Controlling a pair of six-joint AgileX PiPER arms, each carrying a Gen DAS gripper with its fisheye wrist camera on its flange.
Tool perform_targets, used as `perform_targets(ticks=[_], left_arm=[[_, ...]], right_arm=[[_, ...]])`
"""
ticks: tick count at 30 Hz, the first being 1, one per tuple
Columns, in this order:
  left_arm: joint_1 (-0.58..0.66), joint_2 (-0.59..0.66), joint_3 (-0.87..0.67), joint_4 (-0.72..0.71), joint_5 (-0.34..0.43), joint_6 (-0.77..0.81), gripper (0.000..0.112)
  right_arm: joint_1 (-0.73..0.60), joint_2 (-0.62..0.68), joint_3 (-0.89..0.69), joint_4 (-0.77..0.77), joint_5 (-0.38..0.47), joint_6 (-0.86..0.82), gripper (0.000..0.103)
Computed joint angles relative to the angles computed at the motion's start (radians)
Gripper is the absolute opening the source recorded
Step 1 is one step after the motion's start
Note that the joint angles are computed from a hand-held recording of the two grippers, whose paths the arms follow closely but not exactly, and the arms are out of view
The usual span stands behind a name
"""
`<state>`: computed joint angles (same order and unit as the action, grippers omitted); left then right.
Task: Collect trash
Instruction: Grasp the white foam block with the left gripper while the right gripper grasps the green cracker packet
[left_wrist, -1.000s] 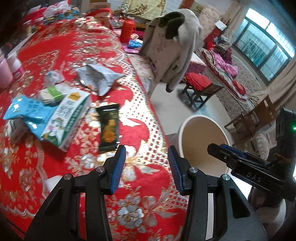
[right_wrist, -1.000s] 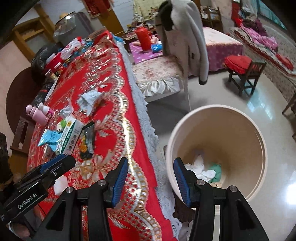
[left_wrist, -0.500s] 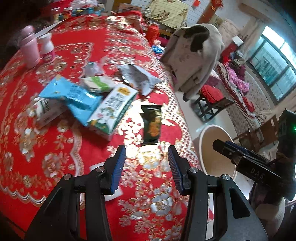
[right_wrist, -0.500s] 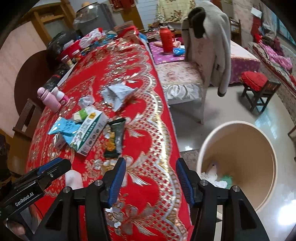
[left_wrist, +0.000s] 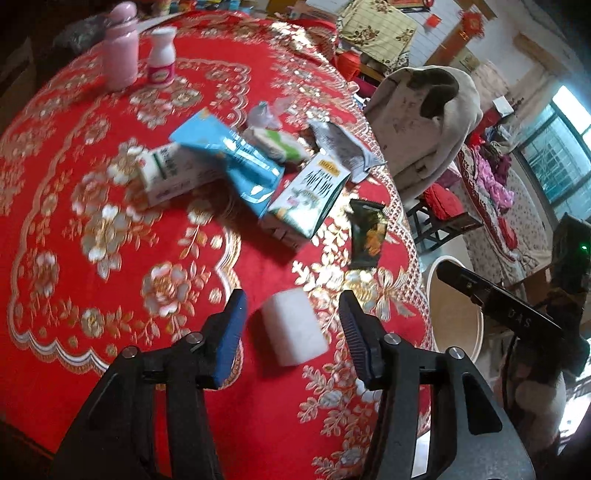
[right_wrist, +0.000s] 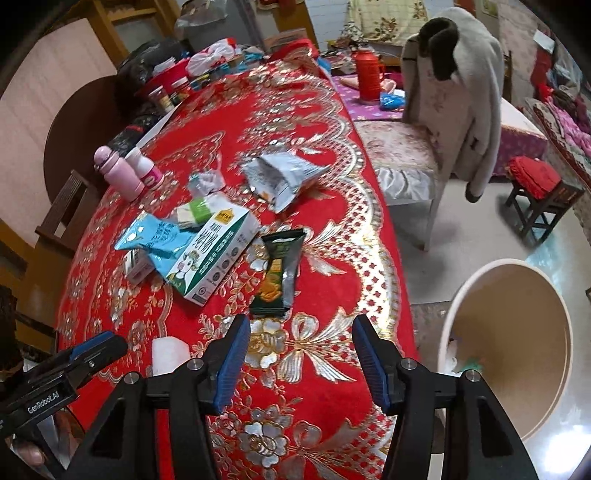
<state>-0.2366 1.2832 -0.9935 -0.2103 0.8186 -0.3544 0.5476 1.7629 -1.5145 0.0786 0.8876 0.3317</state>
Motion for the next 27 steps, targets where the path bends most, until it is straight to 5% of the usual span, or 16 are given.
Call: perform_targets(ticks=[22,27], left_arm=[[-0.049,0.151,0.036,-0.029,-0.079,-0.027,0.051],[-0.008,0.144,0.032,-0.058,-0.065,0.018,0.034]], right_arm=[[-0.016,0.193,-0.17,0.085,0.064,-0.1,0.057],[-0.018,0.307,-0.295,0.092,0.089,-0.096,0.057]])
